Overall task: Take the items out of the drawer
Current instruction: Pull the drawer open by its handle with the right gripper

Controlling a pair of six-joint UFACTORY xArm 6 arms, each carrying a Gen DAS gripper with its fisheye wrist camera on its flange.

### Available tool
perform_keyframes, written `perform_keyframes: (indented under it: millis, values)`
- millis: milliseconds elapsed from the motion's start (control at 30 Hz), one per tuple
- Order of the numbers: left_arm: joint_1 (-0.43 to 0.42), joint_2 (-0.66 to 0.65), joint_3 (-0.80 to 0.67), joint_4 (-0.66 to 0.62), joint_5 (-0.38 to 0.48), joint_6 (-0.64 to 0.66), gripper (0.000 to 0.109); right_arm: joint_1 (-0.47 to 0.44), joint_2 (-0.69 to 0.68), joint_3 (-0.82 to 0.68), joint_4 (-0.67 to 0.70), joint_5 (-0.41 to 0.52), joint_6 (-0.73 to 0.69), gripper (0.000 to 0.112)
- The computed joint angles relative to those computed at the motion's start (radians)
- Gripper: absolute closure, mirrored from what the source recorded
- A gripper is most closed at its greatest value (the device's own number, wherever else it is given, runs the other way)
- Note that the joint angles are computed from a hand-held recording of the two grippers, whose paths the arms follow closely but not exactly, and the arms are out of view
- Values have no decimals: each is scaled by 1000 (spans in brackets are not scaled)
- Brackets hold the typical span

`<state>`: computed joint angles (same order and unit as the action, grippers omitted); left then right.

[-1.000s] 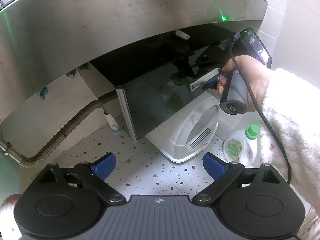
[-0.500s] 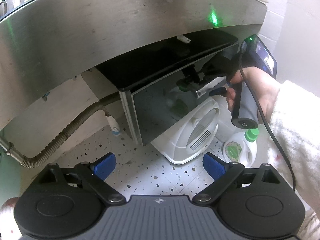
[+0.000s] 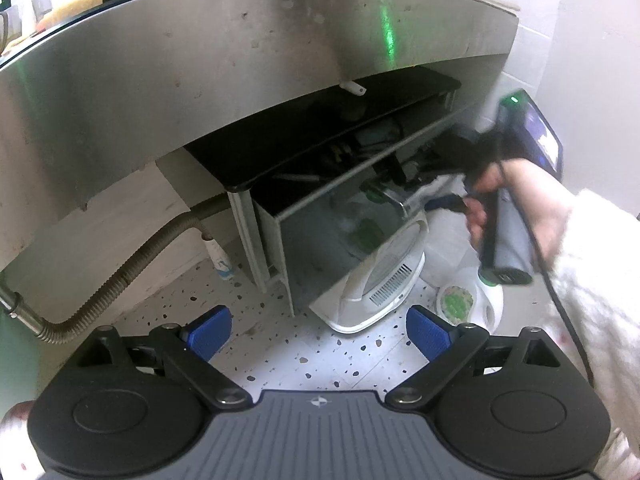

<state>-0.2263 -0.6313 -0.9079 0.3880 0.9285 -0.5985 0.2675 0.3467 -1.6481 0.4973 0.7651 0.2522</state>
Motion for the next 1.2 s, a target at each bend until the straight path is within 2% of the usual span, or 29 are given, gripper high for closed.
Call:
perform_keyframes:
  millis: [133, 233, 533, 600, 967, 1200]
  values:
    - [-7, -1, 3, -8, -5, -2, 13, -20, -59, 81, 34, -12, -34, 84]
    - [-18, -1, 3, -2, -9, -6, 13, -6, -2, 14, 29, -11, -3, 84]
    - [-45, 1, -3, 9, -16, -19, 13, -26, -133, 185, 61, -40, -68, 84]
    - [-49, 2, -4, 9, -14, -22, 13, -8, -79, 118, 38, -44, -34, 84]
    - [-51, -16, -4, 2, -1, -14, 13, -38, -108, 143, 50, -8, -87, 83]
    - [-41, -2, -5, -24, -12, 2, 13, -72, -184, 234, 68, -2, -145, 83]
